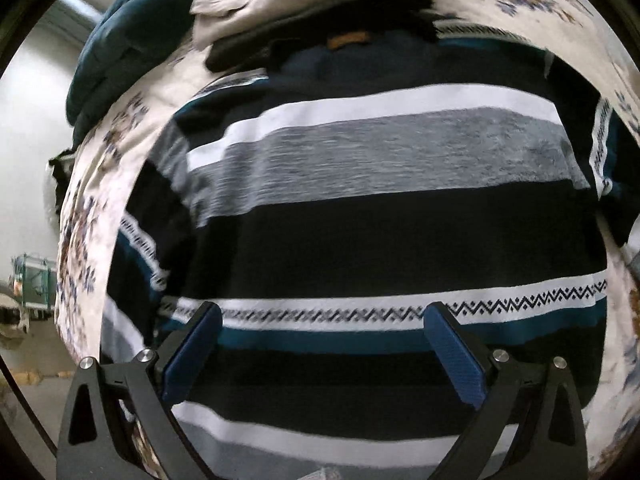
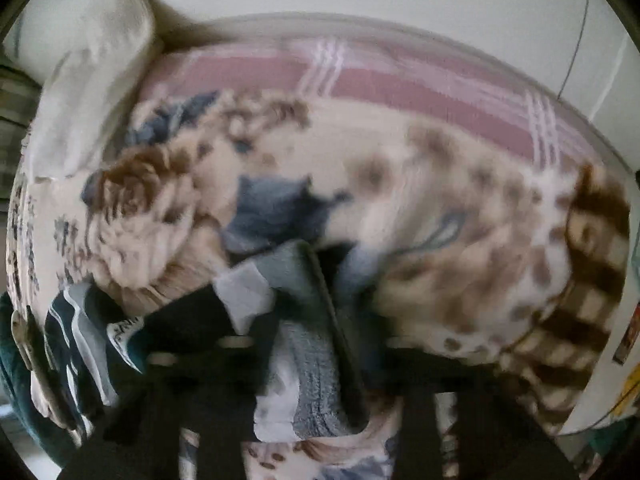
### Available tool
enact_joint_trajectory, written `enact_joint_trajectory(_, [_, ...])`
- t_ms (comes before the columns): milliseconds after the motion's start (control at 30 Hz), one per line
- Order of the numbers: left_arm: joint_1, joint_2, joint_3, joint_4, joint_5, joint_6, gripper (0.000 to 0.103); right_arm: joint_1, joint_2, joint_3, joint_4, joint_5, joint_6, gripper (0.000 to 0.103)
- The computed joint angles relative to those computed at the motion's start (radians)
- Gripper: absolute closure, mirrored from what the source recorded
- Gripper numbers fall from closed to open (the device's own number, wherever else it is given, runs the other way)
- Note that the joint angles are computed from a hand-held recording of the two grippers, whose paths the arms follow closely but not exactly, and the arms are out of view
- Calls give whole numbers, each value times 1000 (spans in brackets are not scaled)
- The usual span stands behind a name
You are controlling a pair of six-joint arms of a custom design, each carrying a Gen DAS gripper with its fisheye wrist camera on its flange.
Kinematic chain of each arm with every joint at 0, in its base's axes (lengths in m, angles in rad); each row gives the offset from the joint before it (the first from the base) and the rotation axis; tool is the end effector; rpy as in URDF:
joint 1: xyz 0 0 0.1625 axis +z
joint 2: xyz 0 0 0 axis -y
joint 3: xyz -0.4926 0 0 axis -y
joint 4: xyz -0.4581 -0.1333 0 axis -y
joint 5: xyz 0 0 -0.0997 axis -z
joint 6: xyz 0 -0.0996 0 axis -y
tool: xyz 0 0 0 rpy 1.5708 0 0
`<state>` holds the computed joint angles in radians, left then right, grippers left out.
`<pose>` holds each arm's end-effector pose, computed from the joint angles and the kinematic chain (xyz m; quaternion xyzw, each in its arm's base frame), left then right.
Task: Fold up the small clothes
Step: 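Lower both grippers onto the striped sweater, right gripper toward its sleeve cuff, then grasp the sleeve cuff with the right gripper and lift it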
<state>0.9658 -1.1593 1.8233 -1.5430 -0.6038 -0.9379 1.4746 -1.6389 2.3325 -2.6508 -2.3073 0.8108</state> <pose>-0.1633 -0.6147 0.2245 0.0174 0.8475 -0.0897 0.5228 0.0239 -0.4432 0.3303 -0.4633 -0.7928 0.2914 0.2683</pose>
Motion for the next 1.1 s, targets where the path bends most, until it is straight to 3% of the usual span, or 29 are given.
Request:
enact_joint_trajectory(100, [2,11,13,-38,8,36,0,12,-31,17,-43,-30,-12,94])
enact_joint_trajectory(133, [4,12,17,-48,9,45,0,22,-38,19,-47,-46,-12,101])
enact_joint_trajectory(200, [7,14,20,-64,6,57,0,49,-38,21,-60,-133,-21,101])
enact_joint_trajectory(400, [14,20,21,-92,4,68,0,26,-15,-22,-25,-120,-52,100])
enact_joint_trajectory(467, [14,20,25,-100,-3,71,0,24,-51,-12,24,-95,-30,89])
enact_joint_trajectory(533, [17,20,30,-107,-11,77,0,19,-111,20,41,-49,41,56])
enact_joint_trajectory(567, [19,20,32,-107,-13,77,0,17,-145,48,19,-23,89,52])
enact_joint_trajectory(633, [22,21,36,-106,-23,73,0,0,-204,105,-44,54,160,50])
enact_joint_trajectory(700, [25,21,39,-98,-36,58,0,-46,-235,173,-170,199,210,50])
enact_joint_trajectory(800, [30,22,41,-94,-58,43,0,-128,-191,248,-368,391,242,50])
enact_joint_trajectory(867, [34,22,41,-94,-69,40,0,-164,-127,272,-486,451,253,50])
enact_joint_trajectory(933, [37,22,41,-96,-74,36,0,-175,-55,281,-606,450,270,47])
enact_joint_trajectory(1000, [39,16,45,-102,-72,37,0,-146,18,269,-710,373,304,48])
enact_joint_trajectory(1067, [43,10,45,-105,-68,36,0,-100,50,248,-746,287,323,67])
enact_joint_trajectory(1100, [47,3,46,-109,-66,36,0,-85,51,232,-723,262,317,81])
